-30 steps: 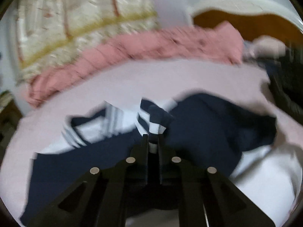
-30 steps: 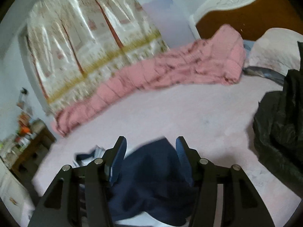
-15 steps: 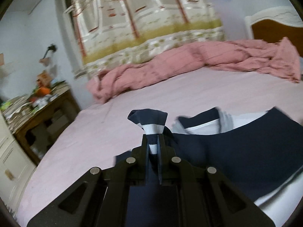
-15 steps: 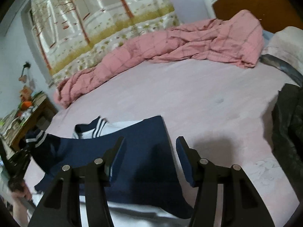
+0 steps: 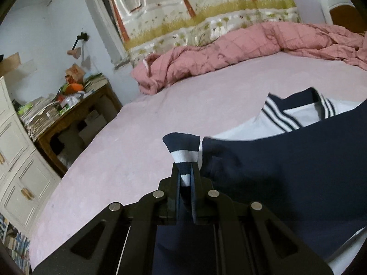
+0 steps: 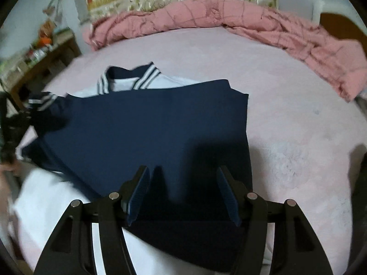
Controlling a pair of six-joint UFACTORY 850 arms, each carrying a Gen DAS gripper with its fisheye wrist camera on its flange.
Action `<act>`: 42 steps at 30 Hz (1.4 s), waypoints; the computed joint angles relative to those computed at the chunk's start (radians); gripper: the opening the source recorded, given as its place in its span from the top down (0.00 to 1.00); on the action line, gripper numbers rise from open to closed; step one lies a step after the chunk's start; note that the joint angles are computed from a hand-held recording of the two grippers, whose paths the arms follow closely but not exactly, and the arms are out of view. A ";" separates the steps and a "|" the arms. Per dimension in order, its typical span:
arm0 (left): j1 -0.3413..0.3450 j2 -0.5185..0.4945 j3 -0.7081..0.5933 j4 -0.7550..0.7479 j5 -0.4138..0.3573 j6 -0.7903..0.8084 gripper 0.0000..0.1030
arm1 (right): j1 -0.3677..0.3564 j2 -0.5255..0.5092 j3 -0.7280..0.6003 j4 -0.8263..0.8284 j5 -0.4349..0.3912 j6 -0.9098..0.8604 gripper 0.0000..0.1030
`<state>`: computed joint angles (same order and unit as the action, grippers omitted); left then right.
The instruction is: Fold large clothes
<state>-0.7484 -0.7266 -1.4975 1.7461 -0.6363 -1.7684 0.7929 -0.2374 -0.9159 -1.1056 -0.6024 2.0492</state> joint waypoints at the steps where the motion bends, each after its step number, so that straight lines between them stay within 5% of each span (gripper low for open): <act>1: -0.002 -0.004 -0.007 -0.034 -0.021 0.022 0.93 | -0.004 -0.006 -0.004 0.016 0.000 -0.006 0.39; 6: -0.002 -0.057 -0.091 -0.241 -0.138 0.183 0.92 | 0.003 0.091 0.091 -0.163 -0.042 0.328 0.38; 9: 0.019 -0.065 -0.106 -0.319 -0.090 0.220 0.92 | 0.021 0.159 0.159 -0.210 -0.103 0.509 0.38; 12: 0.040 -0.019 -0.041 -0.239 0.060 0.132 0.89 | 0.034 0.205 0.198 -0.244 -0.134 0.560 0.38; 14: 0.046 0.031 0.028 -0.069 0.149 -0.024 0.75 | 0.030 0.230 0.220 -0.328 -0.093 0.616 0.38; 16: 0.044 0.088 0.103 0.121 0.169 -0.234 0.50 | 0.019 0.231 0.225 -0.419 -0.029 0.664 0.38; 19: 0.044 0.155 0.184 0.313 0.195 -0.453 0.49 | 0.019 0.179 0.173 -0.458 0.054 0.575 0.42; 22: 0.053 0.195 0.236 0.457 0.208 -0.625 0.45 | 0.042 0.082 0.070 -0.252 0.021 0.274 0.56; 25: 0.060 0.182 0.218 0.344 0.215 -0.540 0.44 | 0.036 0.018 0.016 -0.072 -0.005 0.103 0.64; 27: 0.075 0.165 0.213 0.323 0.235 -0.566 0.44 | 0.025 -0.017 -0.005 0.053 -0.075 0.038 0.69; 31: 0.128 0.190 0.259 0.630 0.314 -0.956 0.44 | 0.019 -0.105 -0.066 0.200 -0.344 -0.060 0.71; 34: 0.140 0.234 0.331 0.930 0.255 -1.263 0.44 | -0.004 -0.064 -0.018 0.189 -0.251 -0.018 0.71; 36: 0.132 0.265 0.380 1.038 0.206 -1.332 0.44 | -0.010 -0.034 0.018 0.168 -0.205 0.034 0.71; 39: 0.095 0.301 0.436 0.927 0.134 -1.175 0.35 | -0.003 0.000 0.071 0.158 -0.187 0.110 0.71; 42: 0.047 0.306 0.470 0.702 0.027 -0.932 0.33 | 0.024 0.011 0.117 0.206 -0.271 0.185 0.71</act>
